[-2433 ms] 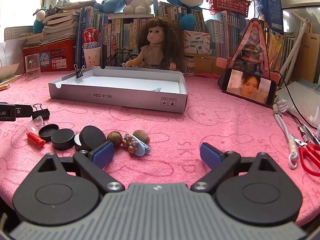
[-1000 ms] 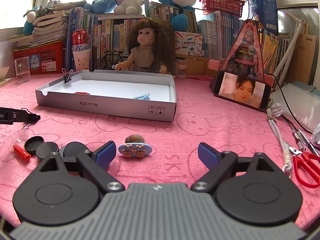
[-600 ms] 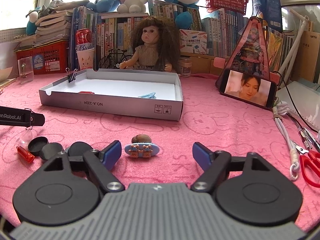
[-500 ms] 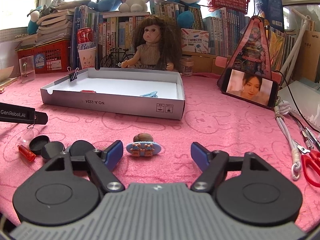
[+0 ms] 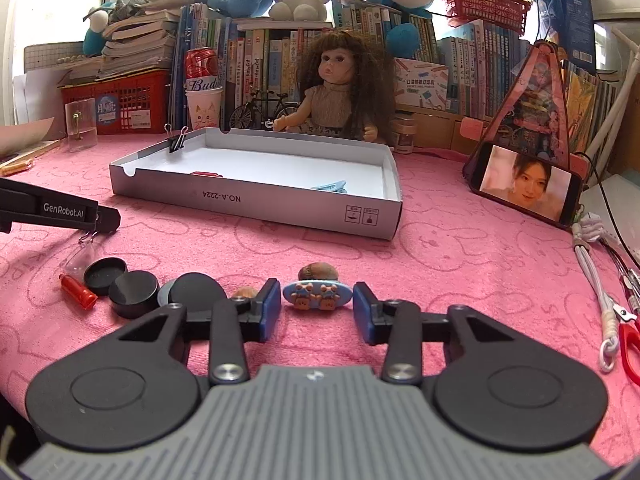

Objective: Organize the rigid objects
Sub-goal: 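Grasp the black binder clip with the left tool while the right tool grasps the beaded hair clip, then carry the binder clip and beaded hair clip in both tools over the white tray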

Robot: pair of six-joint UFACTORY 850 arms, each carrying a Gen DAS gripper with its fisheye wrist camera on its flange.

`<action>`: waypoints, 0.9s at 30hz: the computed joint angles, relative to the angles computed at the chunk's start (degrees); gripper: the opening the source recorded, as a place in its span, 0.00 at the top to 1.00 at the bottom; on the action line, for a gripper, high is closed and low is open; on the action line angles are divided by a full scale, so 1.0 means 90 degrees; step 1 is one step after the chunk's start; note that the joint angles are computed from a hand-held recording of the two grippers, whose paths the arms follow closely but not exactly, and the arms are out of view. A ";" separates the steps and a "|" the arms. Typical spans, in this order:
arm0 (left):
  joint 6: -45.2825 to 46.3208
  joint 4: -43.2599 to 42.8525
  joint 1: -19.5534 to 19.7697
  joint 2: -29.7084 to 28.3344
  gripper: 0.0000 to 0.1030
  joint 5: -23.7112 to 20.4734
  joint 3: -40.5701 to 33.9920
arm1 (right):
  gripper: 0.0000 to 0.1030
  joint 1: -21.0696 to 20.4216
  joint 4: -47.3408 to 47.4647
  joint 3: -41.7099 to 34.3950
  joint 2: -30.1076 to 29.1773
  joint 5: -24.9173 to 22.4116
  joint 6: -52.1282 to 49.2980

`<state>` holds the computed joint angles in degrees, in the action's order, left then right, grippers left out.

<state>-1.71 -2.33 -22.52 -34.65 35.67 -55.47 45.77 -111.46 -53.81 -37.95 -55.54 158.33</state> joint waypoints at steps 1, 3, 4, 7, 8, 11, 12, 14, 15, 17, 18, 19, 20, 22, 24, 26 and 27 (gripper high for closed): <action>0.0000 0.0007 0.0001 0.0009 0.71 0.0013 0.0008 | 0.57 -0.0002 0.0001 -0.0004 0.0000 0.0006 -0.0017; -0.0004 0.0015 -0.0003 0.0036 0.71 0.0036 0.0032 | 0.57 0.0000 0.0000 -0.0006 0.0000 0.0007 -0.0009; -0.0014 0.0031 -0.0001 0.0049 0.71 0.0045 0.0043 | 0.57 0.0002 0.0012 -0.0010 -0.0002 0.0004 -0.0021; -0.0065 0.0117 0.0019 0.0107 0.71 0.0058 0.0082 | 0.57 0.0013 0.0066 -0.0015 0.0010 -0.0023 -0.0070; -0.0072 0.0136 0.0025 0.0129 0.71 0.0077 0.0101 | 0.57 0.0018 0.0086 -0.0013 0.0021 -0.0034 -0.0083; -0.0071 0.0152 0.0031 0.0200 0.71 0.0144 0.0152 | 0.57 0.0016 0.0147 -0.0024 0.0050 -0.0052 -0.0130; -0.0082 0.0164 0.0033 0.0222 0.71 0.0159 0.0161 | 0.57 0.0009 0.0167 -0.0028 0.0060 -0.0052 -0.0146; -0.0086 0.0176 0.0034 0.0256 0.71 0.0179 0.0170 | 0.57 -0.0005 0.0216 -0.0048 0.0082 -0.0035 -0.0178; -0.0077 0.0178 0.0033 0.0272 0.71 0.0187 0.0168 | 0.57 -0.0015 0.0230 -0.0053 0.0099 -0.0022 -0.0174; -0.0061 0.0186 0.0027 0.0292 0.71 0.0208 0.0158 | 0.58 -0.0042 0.0245 -0.0065 0.0128 -0.0007 -0.0163; -0.0061 0.0189 0.0019 0.0302 0.71 0.0211 0.0151 | 0.58 -0.0050 0.0270 -0.0075 0.0138 -0.0018 -0.0162; -0.0071 0.0200 0.0017 0.0307 0.71 0.0212 0.0141 | 0.58 -0.0060 0.0297 -0.0086 0.0149 -0.0027 -0.0161; -0.0076 0.0211 0.0015 0.0315 0.71 0.0214 0.0135 | 0.58 -0.0073 0.0308 -0.0096 0.0162 -0.0029 -0.0152; -0.0089 0.0232 0.0006 0.0329 0.71 0.0232 0.0126 | 0.58 -0.0109 0.0318 -0.0122 0.0187 -0.0031 -0.0121; -0.0099 0.0270 0.0003 0.0339 0.71 0.0246 0.0096 | 0.58 -0.0152 0.0308 -0.0154 0.0205 -0.0021 -0.0100; -0.0146 0.0340 0.0010 0.0349 0.71 0.0248 0.0056 | 0.58 -0.0198 0.0302 -0.0197 0.0221 -0.0022 -0.0120; -0.0167 0.0378 0.0011 0.0351 0.71 0.0247 0.0023 | 0.58 -0.0223 0.0298 -0.0222 0.0227 -0.0023 -0.0132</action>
<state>-3.22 1.07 -22.42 -31.49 37.89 -55.27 43.76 -108.78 -55.81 -35.91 -55.75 157.14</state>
